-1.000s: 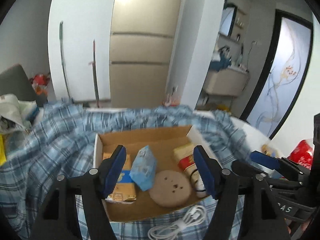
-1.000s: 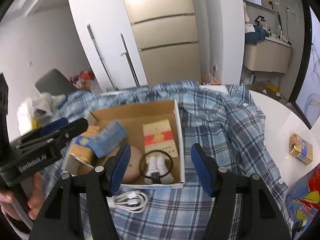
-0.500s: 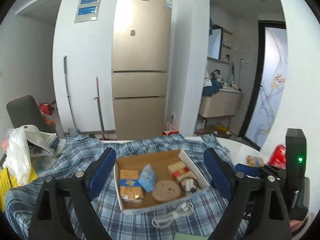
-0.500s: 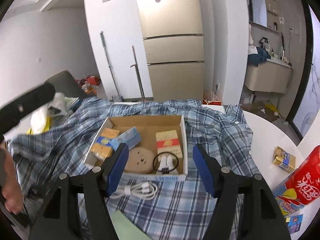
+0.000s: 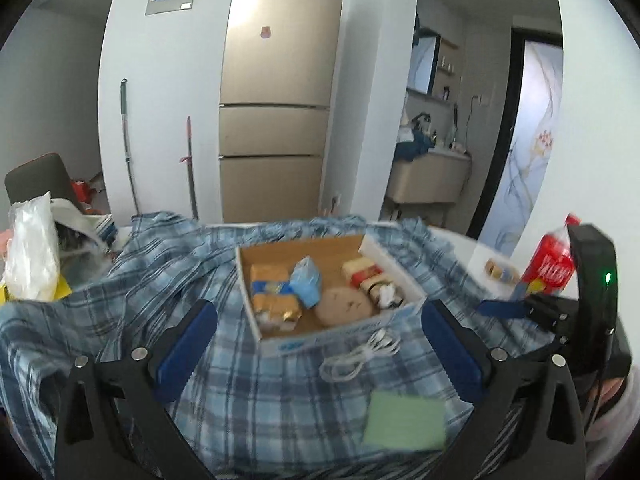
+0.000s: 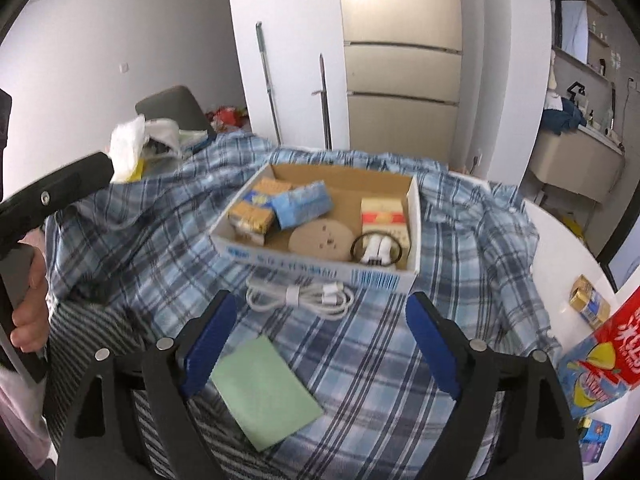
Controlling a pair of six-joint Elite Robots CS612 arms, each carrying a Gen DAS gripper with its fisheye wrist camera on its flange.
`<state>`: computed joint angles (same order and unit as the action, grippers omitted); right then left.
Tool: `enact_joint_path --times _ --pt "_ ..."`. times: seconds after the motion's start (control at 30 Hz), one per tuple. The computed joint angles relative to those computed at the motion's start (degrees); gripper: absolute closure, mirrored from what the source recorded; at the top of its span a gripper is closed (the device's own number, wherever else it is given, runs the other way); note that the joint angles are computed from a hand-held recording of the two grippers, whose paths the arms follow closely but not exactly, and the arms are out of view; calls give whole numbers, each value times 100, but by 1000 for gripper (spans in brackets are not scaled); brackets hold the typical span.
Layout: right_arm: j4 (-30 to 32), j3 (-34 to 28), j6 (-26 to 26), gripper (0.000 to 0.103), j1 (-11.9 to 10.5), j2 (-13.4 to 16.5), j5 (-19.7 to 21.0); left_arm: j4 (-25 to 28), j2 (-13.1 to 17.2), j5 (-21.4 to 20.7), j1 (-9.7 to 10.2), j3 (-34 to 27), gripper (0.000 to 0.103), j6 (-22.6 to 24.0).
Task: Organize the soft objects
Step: 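Move the right gripper away from the box toward the green paper card, then grasp the green paper card with the right gripper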
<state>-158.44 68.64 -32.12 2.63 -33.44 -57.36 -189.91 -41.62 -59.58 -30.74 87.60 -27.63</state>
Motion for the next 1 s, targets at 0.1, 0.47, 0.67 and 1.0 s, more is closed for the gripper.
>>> enact_joint_path --times 0.1,0.47,0.67,1.0 --pt "173 -25 -4 17 19 53 -33 163 32 -86 26 54 0 -69" --pt "708 -64 -441 17 138 117 -450 336 168 -564 170 123 0 -457" --pt "1408 -23 -1429 17 254 62 -655 209 165 -414 128 145 0 -371" --pt "1671 -116 -1708 17 475 117 -1314 204 169 -252 96 136 0 -279"
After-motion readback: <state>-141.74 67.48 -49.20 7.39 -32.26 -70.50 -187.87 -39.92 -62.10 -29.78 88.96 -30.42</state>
